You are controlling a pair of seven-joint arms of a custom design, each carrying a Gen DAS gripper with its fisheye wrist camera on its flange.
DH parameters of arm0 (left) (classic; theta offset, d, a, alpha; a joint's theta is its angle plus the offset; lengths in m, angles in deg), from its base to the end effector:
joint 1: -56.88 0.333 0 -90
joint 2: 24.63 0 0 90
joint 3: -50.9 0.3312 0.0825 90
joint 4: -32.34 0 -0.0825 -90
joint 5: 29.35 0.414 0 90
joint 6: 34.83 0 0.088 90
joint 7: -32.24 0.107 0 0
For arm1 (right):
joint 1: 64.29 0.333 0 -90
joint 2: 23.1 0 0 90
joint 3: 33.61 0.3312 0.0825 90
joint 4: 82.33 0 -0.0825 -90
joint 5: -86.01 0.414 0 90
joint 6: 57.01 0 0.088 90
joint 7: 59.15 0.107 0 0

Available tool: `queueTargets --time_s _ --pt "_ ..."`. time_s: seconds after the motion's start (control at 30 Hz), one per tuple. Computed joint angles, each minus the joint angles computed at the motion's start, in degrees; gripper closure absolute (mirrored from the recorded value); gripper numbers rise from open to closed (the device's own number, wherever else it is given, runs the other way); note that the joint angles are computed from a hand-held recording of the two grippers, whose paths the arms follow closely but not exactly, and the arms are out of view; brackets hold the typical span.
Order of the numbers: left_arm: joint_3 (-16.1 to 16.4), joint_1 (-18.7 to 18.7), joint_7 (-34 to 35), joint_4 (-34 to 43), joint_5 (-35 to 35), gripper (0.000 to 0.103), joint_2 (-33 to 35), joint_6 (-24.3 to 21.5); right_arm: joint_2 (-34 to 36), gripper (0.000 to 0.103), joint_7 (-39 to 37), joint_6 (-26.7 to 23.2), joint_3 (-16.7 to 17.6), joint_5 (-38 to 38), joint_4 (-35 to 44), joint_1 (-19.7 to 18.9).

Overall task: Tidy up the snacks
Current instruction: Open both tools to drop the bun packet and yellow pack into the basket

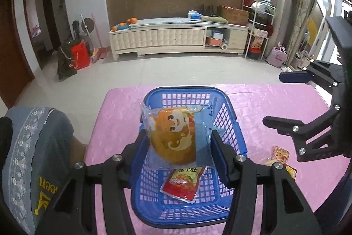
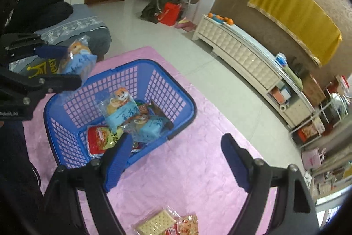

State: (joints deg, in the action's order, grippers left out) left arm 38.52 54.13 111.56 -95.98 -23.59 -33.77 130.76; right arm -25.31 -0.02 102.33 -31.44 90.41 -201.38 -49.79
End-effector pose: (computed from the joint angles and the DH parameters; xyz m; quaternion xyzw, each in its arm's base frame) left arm 0.5467 -0.1593 0.5306 -0.5902 0.7046 -0.3064 0.2474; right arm 0.5886 0.1730 0.5343 -0.8579 0.3636 -0.2705 0.2422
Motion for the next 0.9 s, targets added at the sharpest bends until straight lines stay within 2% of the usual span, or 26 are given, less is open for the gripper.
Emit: queueTargets --time_s 0.1,0.17,0.23,0.43,0.67,0.77,0.83,0.9 --pt "-0.02 -0.02 0.84 2.03 0.97 0.050 2.20 -1.12 0.50 0.017 3.07 -0.90 -0.02 1.12 0.40 -0.22" --pt "-0.79 0.90 -3.15 3.52 6.44 0.050 3.51 -2.69 1.73 0.017 11.66 -4.27 0.13 -2.92 2.02 -0.81" --pt "-0.79 0.81 -6.42 5.35 11.00 0.050 5.31 -4.53 2.88 0.017 13.95 -5.99 0.10 1.17 3.08 -1.15" --pt "1.66 -2.16 -3.90 9.72 10.23 0.050 9.61 -7.71 6.36 0.017 18.59 -6.24 0.72 5.18 5.11 -2.25" --pt "4.23 -4.62 -2.14 16.37 9.29 0.050 16.21 -10.14 9.68 0.017 27.60 -4.57 1.22 4.15 7.02 -2.92" --pt "5.60 -5.69 -3.93 18.14 11.58 0.040 17.95 -10.24 10.37 0.017 26.79 -4.78 2.32 9.13 7.62 -4.24" --pt "5.95 -5.84 -2.90 18.44 11.51 0.021 18.59 -8.73 10.19 0.017 28.43 -2.64 2.21 8.98 6.66 -4.16" --pt "6.42 -6.16 -1.57 18.96 12.21 0.020 19.25 -8.54 9.84 0.017 30.89 -0.84 1.89 7.49 5.20 -3.87"
